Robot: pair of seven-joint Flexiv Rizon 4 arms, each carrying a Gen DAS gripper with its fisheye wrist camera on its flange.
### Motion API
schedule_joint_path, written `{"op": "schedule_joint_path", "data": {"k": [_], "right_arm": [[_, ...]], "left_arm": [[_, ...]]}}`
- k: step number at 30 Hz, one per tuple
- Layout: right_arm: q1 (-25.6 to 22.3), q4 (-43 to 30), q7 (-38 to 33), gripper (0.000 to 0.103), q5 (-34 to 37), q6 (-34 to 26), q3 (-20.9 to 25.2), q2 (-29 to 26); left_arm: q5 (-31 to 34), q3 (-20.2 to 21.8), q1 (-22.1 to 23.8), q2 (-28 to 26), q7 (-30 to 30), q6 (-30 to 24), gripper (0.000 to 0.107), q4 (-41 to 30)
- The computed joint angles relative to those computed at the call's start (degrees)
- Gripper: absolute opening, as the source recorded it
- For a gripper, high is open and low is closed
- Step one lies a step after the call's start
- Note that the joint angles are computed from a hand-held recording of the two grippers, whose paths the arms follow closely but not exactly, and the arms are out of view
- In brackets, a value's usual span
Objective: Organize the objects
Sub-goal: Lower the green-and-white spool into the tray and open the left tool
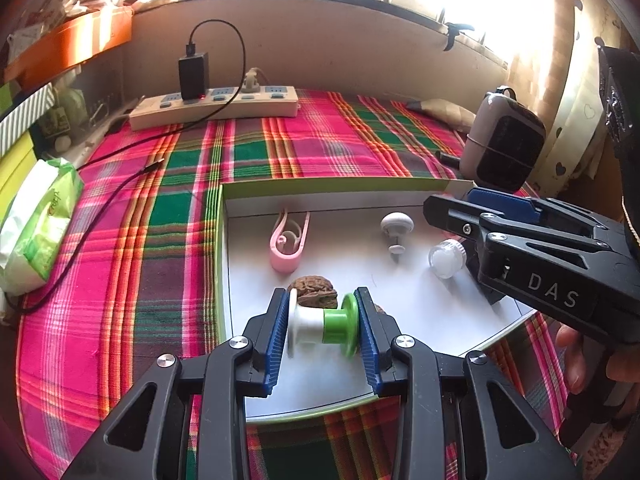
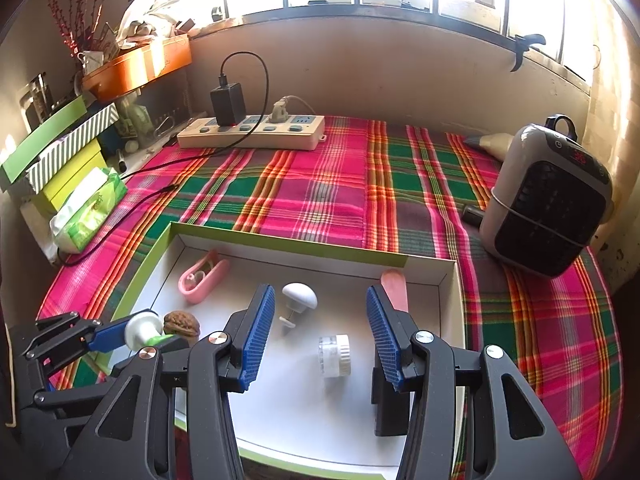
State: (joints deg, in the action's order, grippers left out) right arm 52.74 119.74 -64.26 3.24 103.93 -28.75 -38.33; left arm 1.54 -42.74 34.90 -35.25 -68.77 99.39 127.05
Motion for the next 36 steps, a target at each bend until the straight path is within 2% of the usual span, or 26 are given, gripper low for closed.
{"op": "schedule_joint_path", "data": {"k": [29,36], "right_arm": [[-0.6,1.7,-0.8,0.049,1.2,1.0,1.4,1.0],[0.5,3.3,-1.3,0.049,2.8,1.7,0.6,1.6]], "left_arm": [[-0.7,1.1,-1.2,0.5,0.3,-0.2,0.032,0.1],[-0.1,-0.9,0.9,0.1,-0.6,0.4,0.037,0.7]]}}
